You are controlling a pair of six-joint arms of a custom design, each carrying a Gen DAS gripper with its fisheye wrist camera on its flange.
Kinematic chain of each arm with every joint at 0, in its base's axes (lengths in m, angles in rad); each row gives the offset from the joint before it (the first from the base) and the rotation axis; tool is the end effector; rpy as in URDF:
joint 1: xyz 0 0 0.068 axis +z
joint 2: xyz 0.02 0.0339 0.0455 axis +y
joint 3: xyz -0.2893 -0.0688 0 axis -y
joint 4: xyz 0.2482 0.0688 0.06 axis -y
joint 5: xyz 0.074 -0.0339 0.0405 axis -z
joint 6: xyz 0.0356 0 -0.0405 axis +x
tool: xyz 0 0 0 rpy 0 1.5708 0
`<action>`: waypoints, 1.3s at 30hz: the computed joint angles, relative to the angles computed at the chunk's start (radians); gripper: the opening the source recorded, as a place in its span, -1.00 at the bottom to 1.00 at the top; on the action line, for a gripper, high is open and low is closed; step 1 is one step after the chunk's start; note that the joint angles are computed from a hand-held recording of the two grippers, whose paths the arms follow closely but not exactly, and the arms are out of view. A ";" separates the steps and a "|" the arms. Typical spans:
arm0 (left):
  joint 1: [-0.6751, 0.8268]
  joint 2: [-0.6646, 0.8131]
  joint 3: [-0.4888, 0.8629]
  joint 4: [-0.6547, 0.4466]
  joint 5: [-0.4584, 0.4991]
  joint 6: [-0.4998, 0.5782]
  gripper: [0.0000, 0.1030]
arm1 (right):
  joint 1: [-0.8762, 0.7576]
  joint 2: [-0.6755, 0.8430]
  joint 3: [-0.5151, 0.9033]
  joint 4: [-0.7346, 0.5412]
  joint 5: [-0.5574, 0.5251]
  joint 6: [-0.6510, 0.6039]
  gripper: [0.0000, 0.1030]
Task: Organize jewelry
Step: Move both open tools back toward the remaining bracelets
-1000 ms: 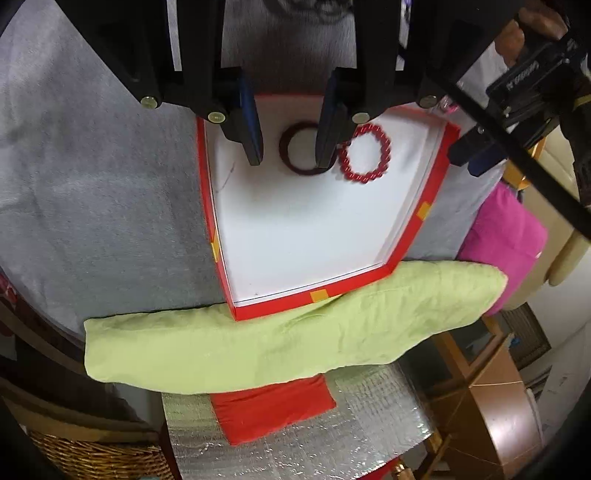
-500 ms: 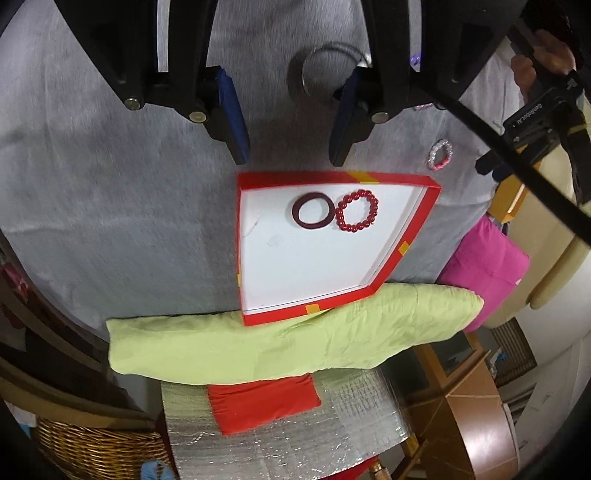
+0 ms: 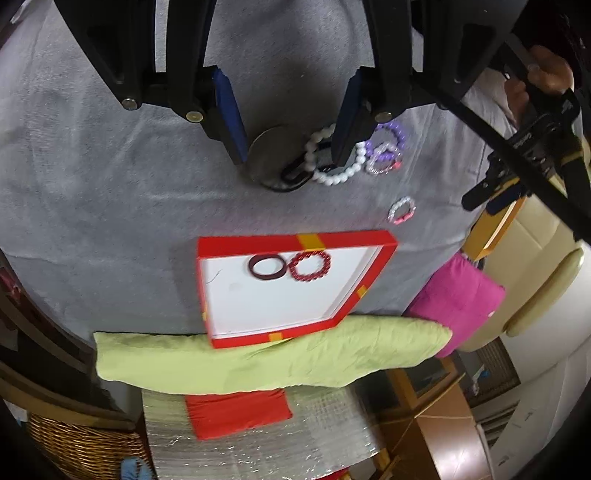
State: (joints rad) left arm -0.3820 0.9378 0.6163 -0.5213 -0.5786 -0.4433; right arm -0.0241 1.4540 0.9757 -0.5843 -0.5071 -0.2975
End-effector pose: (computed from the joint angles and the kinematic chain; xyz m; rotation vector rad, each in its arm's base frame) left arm 0.1672 -0.0462 0.2478 -0.3233 2.2366 0.2692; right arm 0.2857 0.0104 0.2480 -0.5101 2.4669 0.5384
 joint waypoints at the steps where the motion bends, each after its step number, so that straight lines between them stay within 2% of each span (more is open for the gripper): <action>1: -0.002 0.003 0.002 -0.006 -0.004 -0.003 0.31 | 0.007 0.000 -0.003 0.004 0.006 0.000 0.01; 12: -0.009 0.056 0.025 -0.037 0.001 -0.016 0.31 | 0.044 0.022 -0.001 0.016 0.034 0.013 0.01; 27: 0.025 0.016 0.024 -0.046 -0.004 0.009 0.32 | 0.073 0.033 -0.005 0.027 0.060 0.013 0.01; 39: 0.119 -0.039 -0.001 -0.056 0.017 0.053 0.32 | 0.094 0.046 -0.005 0.033 0.079 0.029 0.01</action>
